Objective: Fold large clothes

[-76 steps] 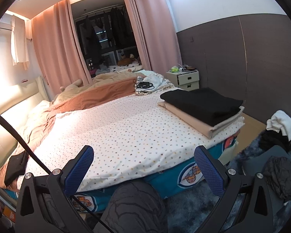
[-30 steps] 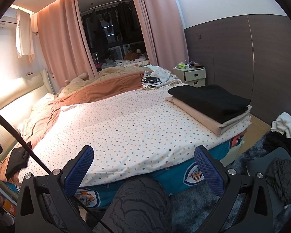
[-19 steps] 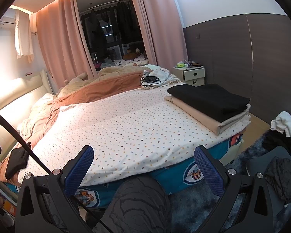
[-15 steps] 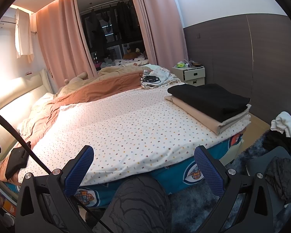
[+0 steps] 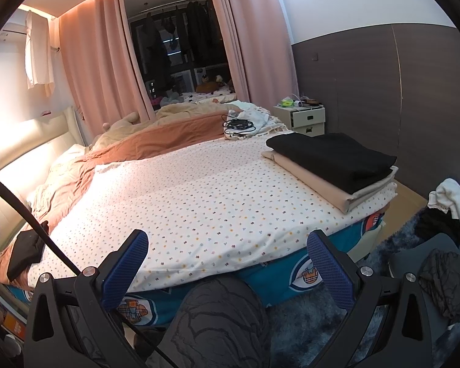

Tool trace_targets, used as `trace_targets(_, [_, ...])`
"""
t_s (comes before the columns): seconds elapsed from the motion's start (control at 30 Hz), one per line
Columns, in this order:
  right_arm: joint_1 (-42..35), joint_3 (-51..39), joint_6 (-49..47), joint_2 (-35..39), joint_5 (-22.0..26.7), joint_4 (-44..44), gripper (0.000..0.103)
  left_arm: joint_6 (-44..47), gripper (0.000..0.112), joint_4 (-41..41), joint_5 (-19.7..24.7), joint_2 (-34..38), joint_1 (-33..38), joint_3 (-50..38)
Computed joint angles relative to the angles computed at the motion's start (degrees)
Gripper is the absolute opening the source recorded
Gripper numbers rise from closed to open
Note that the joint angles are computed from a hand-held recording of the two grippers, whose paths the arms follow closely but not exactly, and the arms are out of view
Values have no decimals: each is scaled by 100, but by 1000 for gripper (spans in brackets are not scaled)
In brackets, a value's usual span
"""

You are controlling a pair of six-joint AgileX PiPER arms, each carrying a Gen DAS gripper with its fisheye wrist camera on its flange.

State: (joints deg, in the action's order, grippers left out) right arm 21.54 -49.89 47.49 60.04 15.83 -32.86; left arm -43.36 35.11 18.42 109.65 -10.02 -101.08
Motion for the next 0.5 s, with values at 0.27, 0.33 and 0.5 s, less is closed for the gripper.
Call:
trace_targets(0.27, [-69, -75, -329, 57, 41, 326, 103, 188, 103, -157, -11, 36, -10, -25])
trace_targets(0.33, [-73, -89, -344, 61, 55, 339, 103, 239, 103, -201, -4, 51, -5, -43])
trace_targets(0.5, [-147, -118, -600, 100, 39, 586, 103, -59, 103, 99, -71, 27, -16, 40])
